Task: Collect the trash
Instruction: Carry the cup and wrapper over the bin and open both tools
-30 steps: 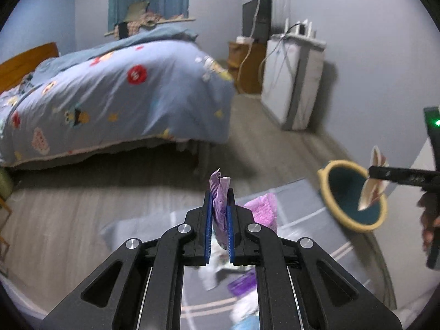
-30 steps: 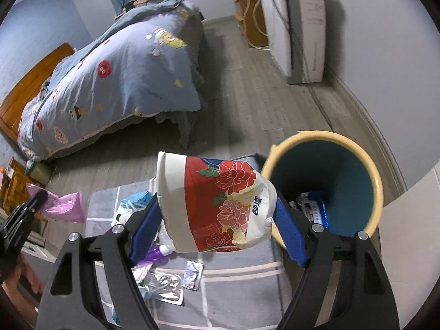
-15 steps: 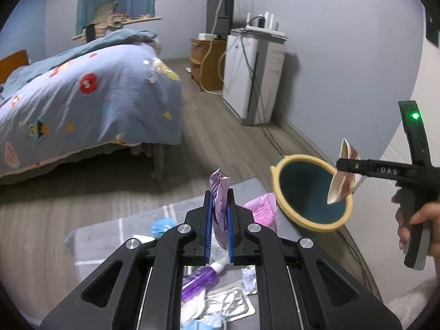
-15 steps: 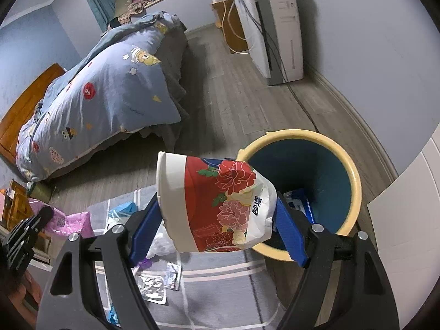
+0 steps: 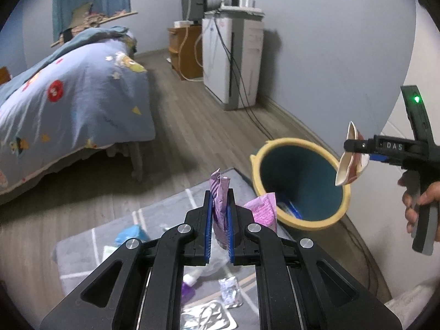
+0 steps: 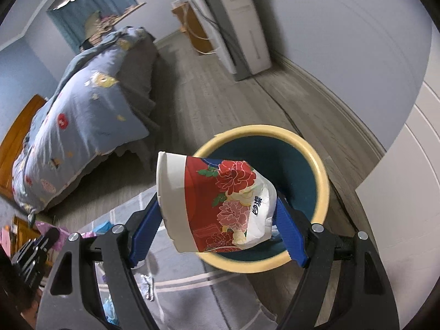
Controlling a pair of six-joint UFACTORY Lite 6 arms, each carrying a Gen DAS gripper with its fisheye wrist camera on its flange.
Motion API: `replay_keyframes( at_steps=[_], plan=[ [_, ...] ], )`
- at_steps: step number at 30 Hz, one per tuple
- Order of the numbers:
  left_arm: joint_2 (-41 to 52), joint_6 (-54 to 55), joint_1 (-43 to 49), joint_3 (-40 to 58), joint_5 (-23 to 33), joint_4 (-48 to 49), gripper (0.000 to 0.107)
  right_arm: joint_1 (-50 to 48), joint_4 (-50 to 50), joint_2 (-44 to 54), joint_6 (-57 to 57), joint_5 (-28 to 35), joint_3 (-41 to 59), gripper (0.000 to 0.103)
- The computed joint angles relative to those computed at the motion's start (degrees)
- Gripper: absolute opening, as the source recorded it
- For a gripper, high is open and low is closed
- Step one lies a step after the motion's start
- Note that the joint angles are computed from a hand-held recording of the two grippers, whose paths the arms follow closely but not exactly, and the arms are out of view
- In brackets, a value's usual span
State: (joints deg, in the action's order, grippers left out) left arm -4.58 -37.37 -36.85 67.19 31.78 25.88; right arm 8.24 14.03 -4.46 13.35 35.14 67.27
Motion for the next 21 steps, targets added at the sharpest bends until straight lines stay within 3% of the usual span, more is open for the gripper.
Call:
replay_keyframes(
  at_steps=[14, 21],
  plan=[
    [27.3, 4.9, -5.4, 23.4, 1.1, -1.1, 0.01, -0.3, -5.2, 7.8, 2.8, -2.7, 1.4, 0.077],
    [40.7, 10.1, -4.2, 36.1, 1.3, -11.8, 0.01, -2.5, -3.9, 9.1, 1.8, -5.0, 0.3, 0.077]
  ],
)
